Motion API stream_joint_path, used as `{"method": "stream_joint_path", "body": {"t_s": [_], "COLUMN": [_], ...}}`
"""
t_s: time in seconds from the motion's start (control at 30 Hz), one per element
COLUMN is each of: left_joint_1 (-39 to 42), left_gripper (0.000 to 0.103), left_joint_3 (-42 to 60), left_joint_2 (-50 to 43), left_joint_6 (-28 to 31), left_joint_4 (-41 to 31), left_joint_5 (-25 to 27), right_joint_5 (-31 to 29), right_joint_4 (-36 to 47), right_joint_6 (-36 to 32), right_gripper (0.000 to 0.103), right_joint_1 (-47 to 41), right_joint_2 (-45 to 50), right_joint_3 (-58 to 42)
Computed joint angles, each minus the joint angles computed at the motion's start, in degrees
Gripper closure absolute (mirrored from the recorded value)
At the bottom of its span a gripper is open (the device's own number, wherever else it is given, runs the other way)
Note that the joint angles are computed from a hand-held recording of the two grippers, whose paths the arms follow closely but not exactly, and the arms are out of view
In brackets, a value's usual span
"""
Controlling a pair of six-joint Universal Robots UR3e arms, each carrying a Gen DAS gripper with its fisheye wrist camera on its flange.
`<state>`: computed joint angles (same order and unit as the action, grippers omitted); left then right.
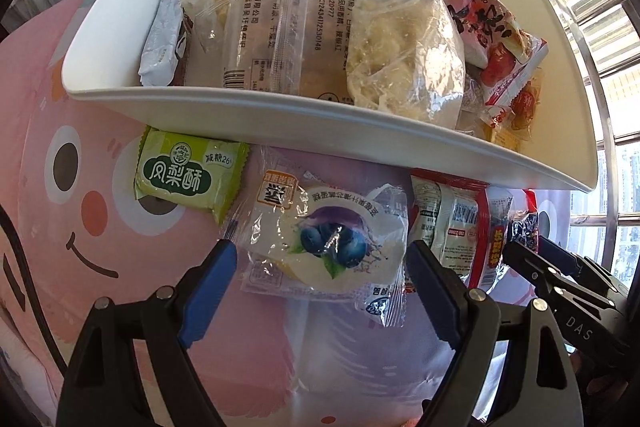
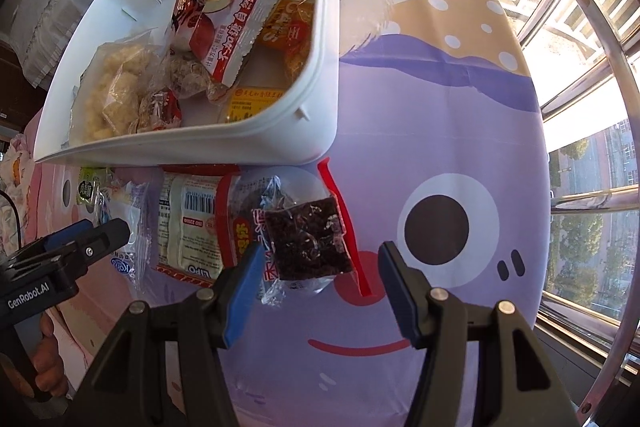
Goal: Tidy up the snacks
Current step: 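Grasp the blueberry cake packet with left while right grasps the dark brown packet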
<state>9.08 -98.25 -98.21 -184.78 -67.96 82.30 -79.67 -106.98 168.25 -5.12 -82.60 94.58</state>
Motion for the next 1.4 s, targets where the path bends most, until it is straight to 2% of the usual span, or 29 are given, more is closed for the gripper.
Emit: {"method": "stream_joint_path", "body": {"t_s": [0.2,0.27,0.37,0.8,0.9,1.07,1.23,1.4], "left_joint_1": [-1.9,-3.2,-4.1,-7.4,-8.0,-7.7,-7.7,-4.6], "left_gripper": [0.017,0.019,0.019,0.034,0.038,0.049,0.054,0.057], "left_joint_3": [2.0,2.9,3.5,1.2,0.2,-2.7,-6.1,-9.4], "left_joint_2": [-3.6,-5.3,-6.3,-6.3,-6.2,-3.8,-1.3,3.5], "left_joint_6": [-1.0,-1.9,-2.5,-4.3,-5.2,-5.6,-5.7,-3.0], "left_joint_4": [1.6,2.5,3.1,8.7,10.4,11.9,14.1,12.5], "left_joint_5": [1.0,1.4,1.8,2.8,2.9,3.5,2.8,0.8], "right_joint_5": [-1.6,-1.6,-1.8,-1.8,-1.8,-2.1,-2.2,-2.8], "right_joint_4": [-1.8,-1.7,-1.9,-5.6,-6.2,-6.1,-4.9,-3.9], "right_joint_6": [1.5,1.6,2.1,1.9,0.7,0.6,1.9,2.4], "right_gripper": [0.046,0.053,0.058,0.059,0.059,0.06,0.06,0.06], "right_joint_1": [2.2,2.7,3.9,4.1,3.5,3.9,4.3,4.2], "right_joint_2": [2.0,2.5,3.0,2.6,0.2,-0.3,0.1,-1.8], "right_joint_3": [-1.6,-2.1,-2.4,0.9,3.3,3.6,2.5,4.1]}}
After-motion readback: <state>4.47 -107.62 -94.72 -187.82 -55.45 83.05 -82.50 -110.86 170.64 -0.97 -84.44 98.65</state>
